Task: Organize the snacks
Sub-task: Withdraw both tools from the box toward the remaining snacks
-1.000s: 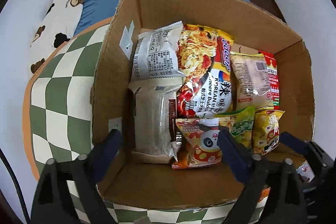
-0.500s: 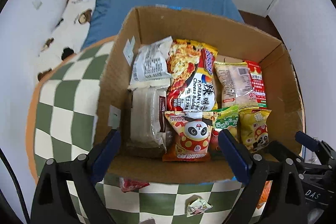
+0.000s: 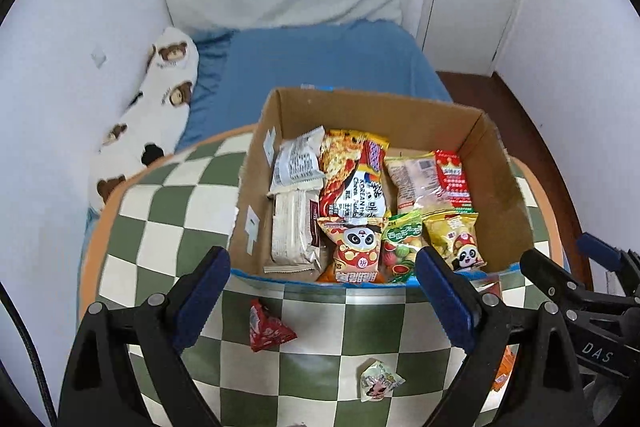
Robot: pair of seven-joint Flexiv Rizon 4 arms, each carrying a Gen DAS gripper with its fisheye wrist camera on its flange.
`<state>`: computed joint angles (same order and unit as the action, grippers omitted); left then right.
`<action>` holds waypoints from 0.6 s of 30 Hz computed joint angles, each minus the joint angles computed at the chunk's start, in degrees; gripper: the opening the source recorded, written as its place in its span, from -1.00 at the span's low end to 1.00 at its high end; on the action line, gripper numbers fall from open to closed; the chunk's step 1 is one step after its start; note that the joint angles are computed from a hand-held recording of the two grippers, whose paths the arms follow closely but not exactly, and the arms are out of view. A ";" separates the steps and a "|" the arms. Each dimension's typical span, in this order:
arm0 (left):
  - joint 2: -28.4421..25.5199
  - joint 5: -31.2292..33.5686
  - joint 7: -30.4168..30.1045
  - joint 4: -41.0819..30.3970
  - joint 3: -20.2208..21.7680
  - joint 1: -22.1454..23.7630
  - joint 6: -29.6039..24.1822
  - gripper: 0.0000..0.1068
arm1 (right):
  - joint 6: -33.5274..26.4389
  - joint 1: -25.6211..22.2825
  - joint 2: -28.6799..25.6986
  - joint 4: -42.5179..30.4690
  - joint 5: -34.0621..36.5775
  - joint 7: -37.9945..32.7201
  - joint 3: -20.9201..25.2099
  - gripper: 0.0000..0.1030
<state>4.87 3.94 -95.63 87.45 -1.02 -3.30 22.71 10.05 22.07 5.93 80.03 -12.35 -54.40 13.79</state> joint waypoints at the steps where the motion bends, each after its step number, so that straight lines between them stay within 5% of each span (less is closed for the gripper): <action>1: 0.79 -0.02 0.05 0.47 0.05 -0.18 0.29 0.78 | 0.33 -0.01 0.71 0.45 -0.71 0.22 0.28 0.94; 13: 8.01 0.41 -1.67 4.51 -1.13 -0.54 2.81 0.78 | 1.81 -0.88 8.30 3.99 -3.60 3.72 3.10 0.95; 18: 9.40 -0.03 -2.94 6.34 -1.44 -0.42 1.74 0.78 | 2.81 -1.70 11.42 6.99 0.71 4.05 2.23 0.95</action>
<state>14.27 3.91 -98.57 93.80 -2.46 -3.72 24.45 12.85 20.37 17.35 87.02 -11.64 -50.35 16.02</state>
